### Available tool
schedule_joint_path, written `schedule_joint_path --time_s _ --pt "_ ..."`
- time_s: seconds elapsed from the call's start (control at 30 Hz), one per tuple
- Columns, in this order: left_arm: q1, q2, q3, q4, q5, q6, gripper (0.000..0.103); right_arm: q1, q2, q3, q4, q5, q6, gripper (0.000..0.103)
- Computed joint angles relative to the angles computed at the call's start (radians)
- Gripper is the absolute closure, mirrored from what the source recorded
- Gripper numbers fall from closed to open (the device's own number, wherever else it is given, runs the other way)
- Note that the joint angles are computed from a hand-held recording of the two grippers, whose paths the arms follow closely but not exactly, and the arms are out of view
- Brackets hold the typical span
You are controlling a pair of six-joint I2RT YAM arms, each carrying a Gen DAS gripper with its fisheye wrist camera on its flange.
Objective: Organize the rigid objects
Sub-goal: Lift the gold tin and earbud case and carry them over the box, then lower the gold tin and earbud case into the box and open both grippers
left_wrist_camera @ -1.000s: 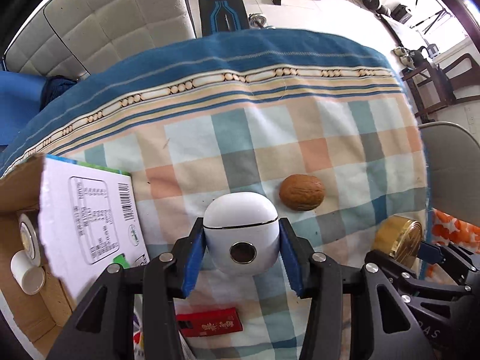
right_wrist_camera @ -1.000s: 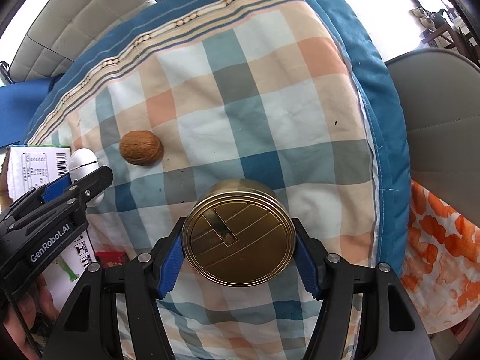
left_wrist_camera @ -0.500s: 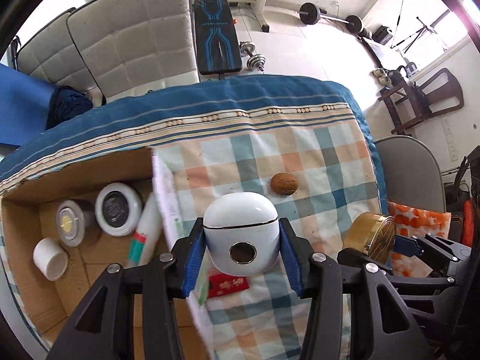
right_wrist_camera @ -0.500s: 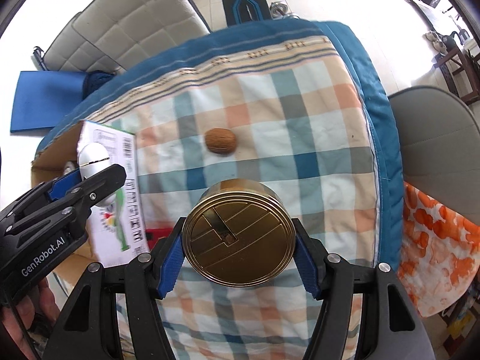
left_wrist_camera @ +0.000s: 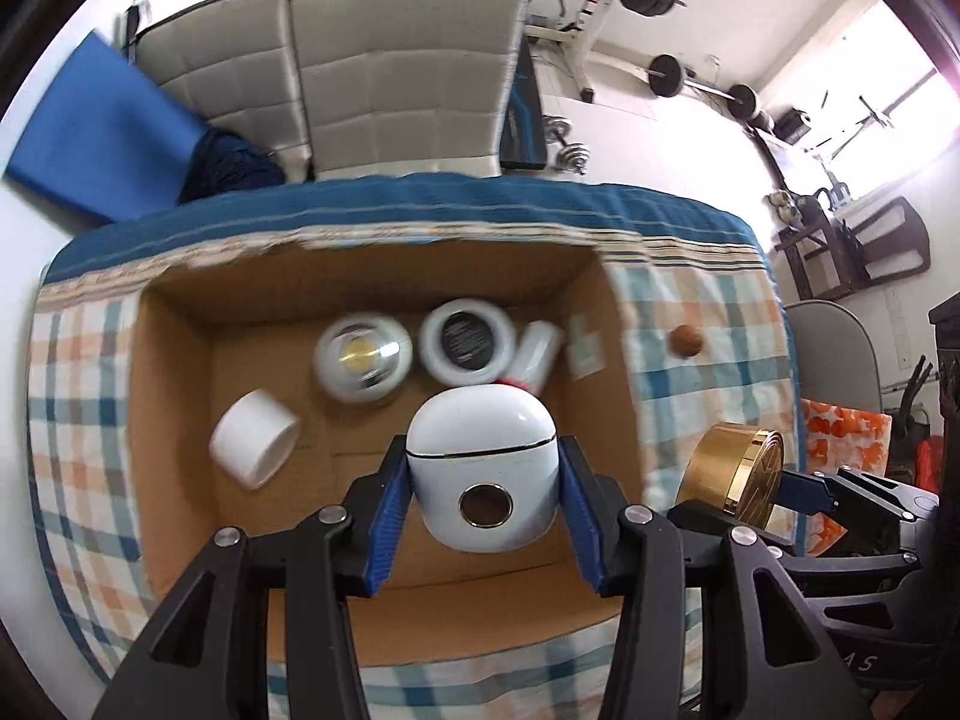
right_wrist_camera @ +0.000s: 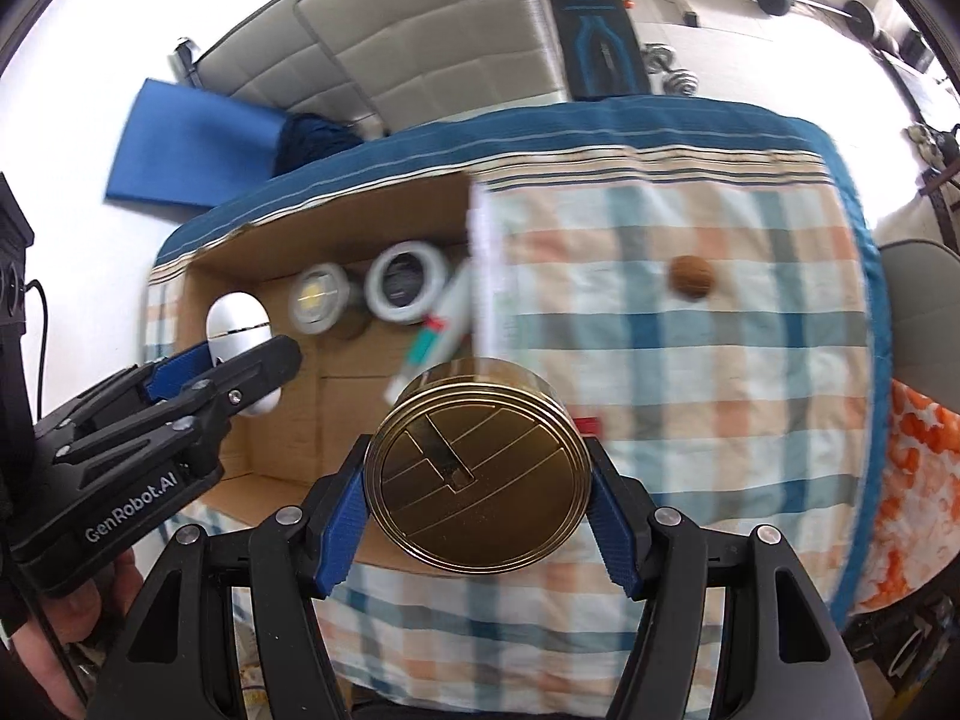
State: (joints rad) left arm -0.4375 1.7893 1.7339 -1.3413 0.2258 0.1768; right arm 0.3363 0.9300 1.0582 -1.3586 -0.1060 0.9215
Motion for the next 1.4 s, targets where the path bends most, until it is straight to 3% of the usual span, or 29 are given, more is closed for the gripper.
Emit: schedule_joint_path --time_s 0.1,0.27,0.47,0.67,1.03,1.23,1.4 --pt "0.111 0.005 -0.059 0.018 -0.004 0.07 0.059 0.206 0.124 0.028 0.12 0.039 0.162 0.036" --pt "0.249 0.077 -0.168 0.089 -0.035 0.142 0.059 0.342 0.325 0.018 0.313 0.035 0.267 0.036" --pt "0.31 0.18 -0.262 0.194 -0.093 0.179 0.059 0.382 0.554 -0.003 0.512 -0.009 0.299 0.036" --pt "0.288 0.212 -0.31 0.253 -0.117 0.19 0.059 0.397 0.743 0.053 0.557 -0.003 0.275 0.035" --pt "0.22 0.263 -0.297 0.258 -0.157 0.138 0.058 0.345 0.814 -0.033 0.697 -0.084 0.272 0.035" --pt "0.204 0.284 -0.248 0.189 -0.16 0.113 0.054 0.298 0.79 -0.118 0.741 -0.126 0.244 0.015" --pt "0.191 0.223 -0.239 0.15 -0.142 0.083 0.045 0.285 0.733 -0.161 0.711 -0.123 0.219 0.011"
